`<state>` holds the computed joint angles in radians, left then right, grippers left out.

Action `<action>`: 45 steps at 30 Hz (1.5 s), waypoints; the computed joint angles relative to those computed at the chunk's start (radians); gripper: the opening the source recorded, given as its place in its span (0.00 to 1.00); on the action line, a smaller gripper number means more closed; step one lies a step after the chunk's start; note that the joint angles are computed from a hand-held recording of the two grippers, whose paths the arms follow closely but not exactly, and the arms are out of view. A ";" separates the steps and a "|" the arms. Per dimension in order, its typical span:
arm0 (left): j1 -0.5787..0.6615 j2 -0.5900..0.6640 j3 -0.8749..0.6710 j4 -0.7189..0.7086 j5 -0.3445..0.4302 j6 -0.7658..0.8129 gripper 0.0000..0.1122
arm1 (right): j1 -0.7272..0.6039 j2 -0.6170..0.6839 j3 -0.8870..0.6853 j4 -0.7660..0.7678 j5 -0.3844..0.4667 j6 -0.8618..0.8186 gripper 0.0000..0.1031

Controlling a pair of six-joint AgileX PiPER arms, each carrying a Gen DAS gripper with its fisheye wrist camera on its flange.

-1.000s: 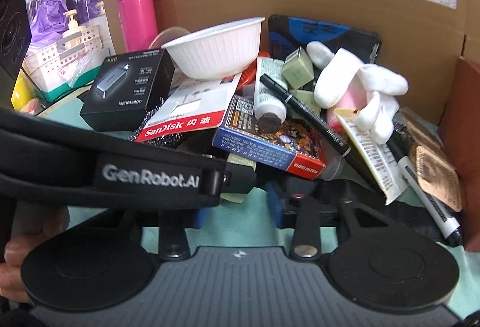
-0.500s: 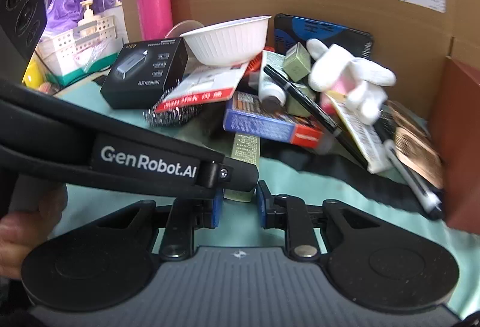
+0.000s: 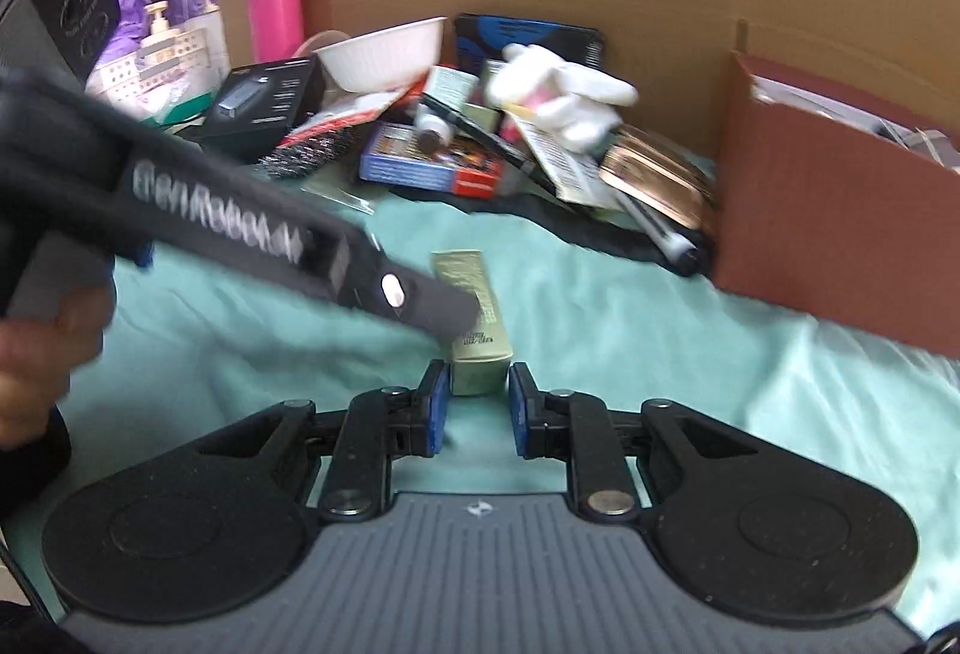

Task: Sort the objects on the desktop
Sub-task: 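Grasp the small olive-green box on the cloth with the left gripper, then carry the olive-green box into the brown box and release it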

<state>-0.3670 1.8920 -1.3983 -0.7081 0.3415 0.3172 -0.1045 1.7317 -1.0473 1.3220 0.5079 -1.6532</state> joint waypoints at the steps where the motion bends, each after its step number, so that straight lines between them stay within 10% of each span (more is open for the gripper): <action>1: -0.004 0.007 -0.014 0.050 -0.004 -0.054 0.37 | -0.001 -0.004 0.007 0.018 -0.007 -0.009 0.20; 6: -0.023 0.035 -0.062 0.316 -0.019 -0.323 0.44 | -0.001 -0.005 0.013 0.056 0.004 -0.050 0.21; 31: -0.044 0.060 -0.095 0.402 0.001 -0.341 0.36 | -0.008 0.016 -0.008 0.036 0.006 0.009 0.28; 45: -0.125 0.073 -0.263 0.512 -0.052 -0.394 0.34 | -0.087 -0.072 -0.006 0.338 -0.036 -0.255 0.27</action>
